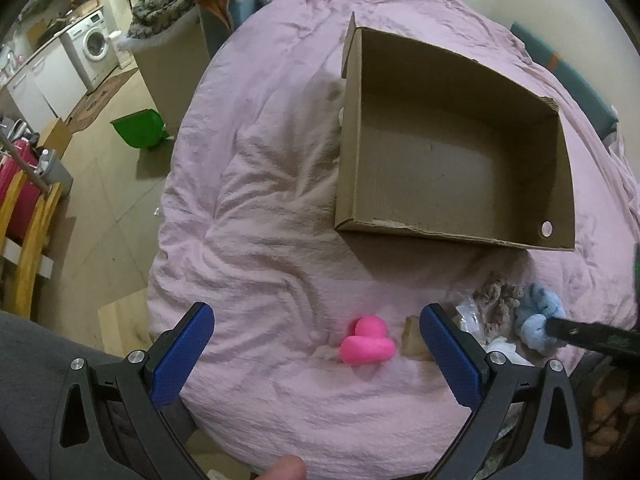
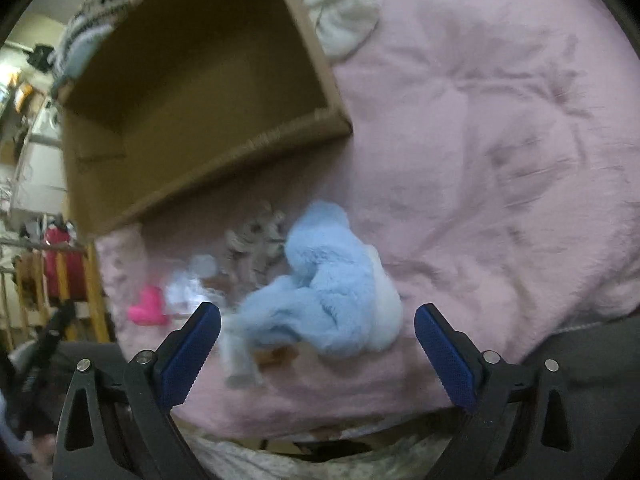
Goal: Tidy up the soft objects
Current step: 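Grasp the light-blue plush with the right tool while the left tool grasps the pink duck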
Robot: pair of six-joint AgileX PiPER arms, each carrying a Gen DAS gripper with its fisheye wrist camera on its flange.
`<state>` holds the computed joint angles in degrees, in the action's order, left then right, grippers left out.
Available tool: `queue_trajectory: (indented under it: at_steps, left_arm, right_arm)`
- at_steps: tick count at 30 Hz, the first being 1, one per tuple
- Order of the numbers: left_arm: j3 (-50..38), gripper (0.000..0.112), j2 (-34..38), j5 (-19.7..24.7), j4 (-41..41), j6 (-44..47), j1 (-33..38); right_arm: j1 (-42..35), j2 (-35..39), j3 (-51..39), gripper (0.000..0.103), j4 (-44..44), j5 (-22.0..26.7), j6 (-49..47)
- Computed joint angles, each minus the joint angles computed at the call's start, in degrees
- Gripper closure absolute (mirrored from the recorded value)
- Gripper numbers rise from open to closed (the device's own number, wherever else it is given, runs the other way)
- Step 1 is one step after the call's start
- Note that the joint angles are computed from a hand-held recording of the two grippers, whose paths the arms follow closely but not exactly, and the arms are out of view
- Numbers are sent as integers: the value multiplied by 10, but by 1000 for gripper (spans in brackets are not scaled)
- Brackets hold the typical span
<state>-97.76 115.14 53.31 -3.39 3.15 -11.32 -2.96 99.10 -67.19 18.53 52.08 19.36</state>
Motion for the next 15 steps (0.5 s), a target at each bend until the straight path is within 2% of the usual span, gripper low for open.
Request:
queue_trajectory:
  at_steps: [1, 5, 8, 10, 15]
  left_arm:
    - [-5, 10, 4, 6, 0, -2, 0]
    - [-36, 10, 35, 38, -3, -4, 5]
    - [-62, 11, 61, 63, -6, -9, 8]
    - [-94, 21, 88, 98, -11, -3, 4]
    - [-123, 26, 125, 133, -29, 17, -14]
  right_arm:
    - [1, 16, -4, 0, 3, -1, -2]
    - [9, 55, -22, 29, -10, 0, 13]
    - [17, 52, -27, 44, -23, 0, 17]
    - [24, 49, -22, 51, -28, -4, 11]
    - [14, 11, 4, 60, -36, -23, 15]
